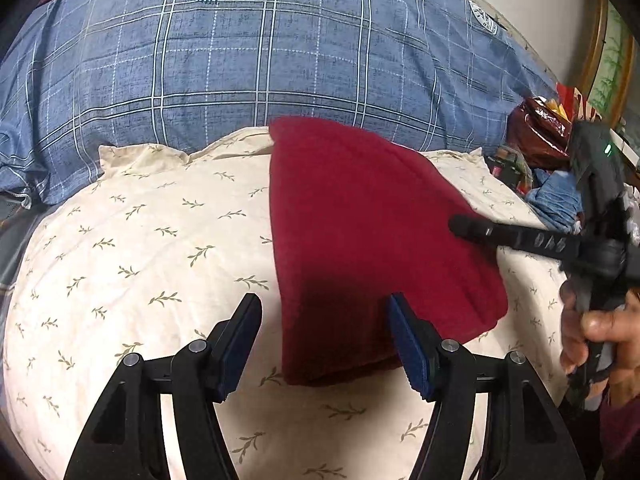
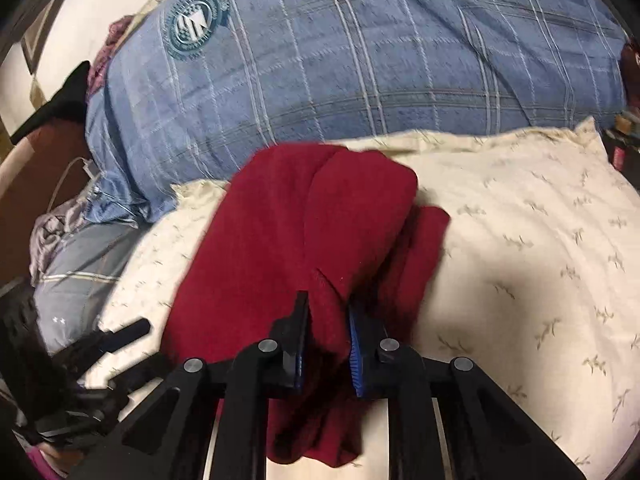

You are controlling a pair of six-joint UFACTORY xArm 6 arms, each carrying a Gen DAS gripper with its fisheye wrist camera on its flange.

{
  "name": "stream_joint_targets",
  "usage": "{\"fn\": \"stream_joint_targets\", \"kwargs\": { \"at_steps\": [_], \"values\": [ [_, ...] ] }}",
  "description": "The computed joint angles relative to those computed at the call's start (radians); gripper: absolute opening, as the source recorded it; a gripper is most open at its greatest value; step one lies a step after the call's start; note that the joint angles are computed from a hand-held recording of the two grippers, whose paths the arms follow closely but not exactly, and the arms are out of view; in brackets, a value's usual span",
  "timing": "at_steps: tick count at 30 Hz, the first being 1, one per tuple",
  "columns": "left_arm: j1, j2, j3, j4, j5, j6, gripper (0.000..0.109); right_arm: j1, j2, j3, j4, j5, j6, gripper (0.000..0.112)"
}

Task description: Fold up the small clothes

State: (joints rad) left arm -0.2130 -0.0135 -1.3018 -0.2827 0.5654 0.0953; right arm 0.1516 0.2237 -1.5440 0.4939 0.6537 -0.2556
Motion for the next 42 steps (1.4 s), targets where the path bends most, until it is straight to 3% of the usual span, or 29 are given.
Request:
{"fn": "stream_joint_targets", "kwargs": {
  "at_steps": [3, 6, 7, 13, 15, 16, 17, 21, 24, 26, 28, 30, 36, 38, 40, 42],
  "values": [
    [0.003, 0.005, -0.006, -0.005, 0.003, 0.001, 0.064, -0.005, -0.014, 0.025, 0.059, 0.000, -0.024, 0.018],
    [0.003, 0.018, -0.018, 0.001, -0.002, 0.005, 0.064, -0.020, -0.044, 0.036, 0.145, 0.026, -0.043, 0.029],
    [0.002, 0.026, -0.026, 0.004, 0.001, 0.005, 0.064, -0.021, -0.052, 0.037, 0.140, 0.023, -0.037, 0.036],
    [-0.004, 0.089, -0.085, -0.037, 0.030, 0.011, 0.064, -0.012, -0.014, -0.014, 0.117, -0.034, 0.026, 0.053],
    [-0.004, 0.109, -0.104, -0.031, 0.043, 0.006, 0.064, -0.016, 0.050, -0.083, 0.122, 0.012, 0.037, 0.048],
    [-0.003, 0.116, -0.112, -0.024, 0.048, 0.004, 0.064, -0.019, 0.076, -0.112, 0.139, 0.039, 0.024, 0.029],
    [-0.001, 0.121, -0.121, -0.028, 0.054, 0.008, 0.064, -0.021, 0.099, -0.132, 0.149, 0.052, 0.015, 0.018],
    [0.034, 0.139, -0.157, -0.129, 0.070, 0.078, 0.067, -0.025, 0.063, -0.073, 0.131, -0.012, -0.026, 0.014],
    [0.064, 0.172, -0.193, -0.196, 0.064, 0.090, 0.074, -0.036, 0.055, -0.046, 0.173, -0.002, -0.062, 0.016],
    [0.085, 0.216, -0.244, -0.246, 0.092, 0.090, 0.074, -0.041, 0.039, -0.019, 0.280, -0.031, -0.115, 0.028],
    [0.099, 0.274, -0.308, -0.297, 0.129, 0.113, 0.075, -0.044, 0.034, -0.004, 0.318, -0.076, -0.106, 0.068],
    [0.105, 0.323, -0.358, -0.317, 0.167, 0.130, 0.077, -0.051, 0.053, -0.011, 0.379, -0.097, -0.125, 0.074],
    [0.120, 0.458, -0.500, -0.414, 0.247, 0.166, 0.083, -0.071, 0.162, -0.110, 0.505, 0.001, -0.180, 0.074],
    [0.119, 0.483, -0.530, -0.433, 0.257, 0.200, 0.075, -0.059, 0.170, -0.127, 0.488, 0.003, -0.218, 0.067],
    [0.109, 0.488, -0.536, -0.403, 0.234, 0.202, 0.070, -0.046, 0.159, -0.117, 0.471, -0.017, -0.221, 0.048],
    [0.108, 0.476, -0.529, -0.392, 0.230, 0.209, 0.061, -0.038, 0.127, -0.086, 0.477, -0.032, -0.226, 0.040]
  ]
}}
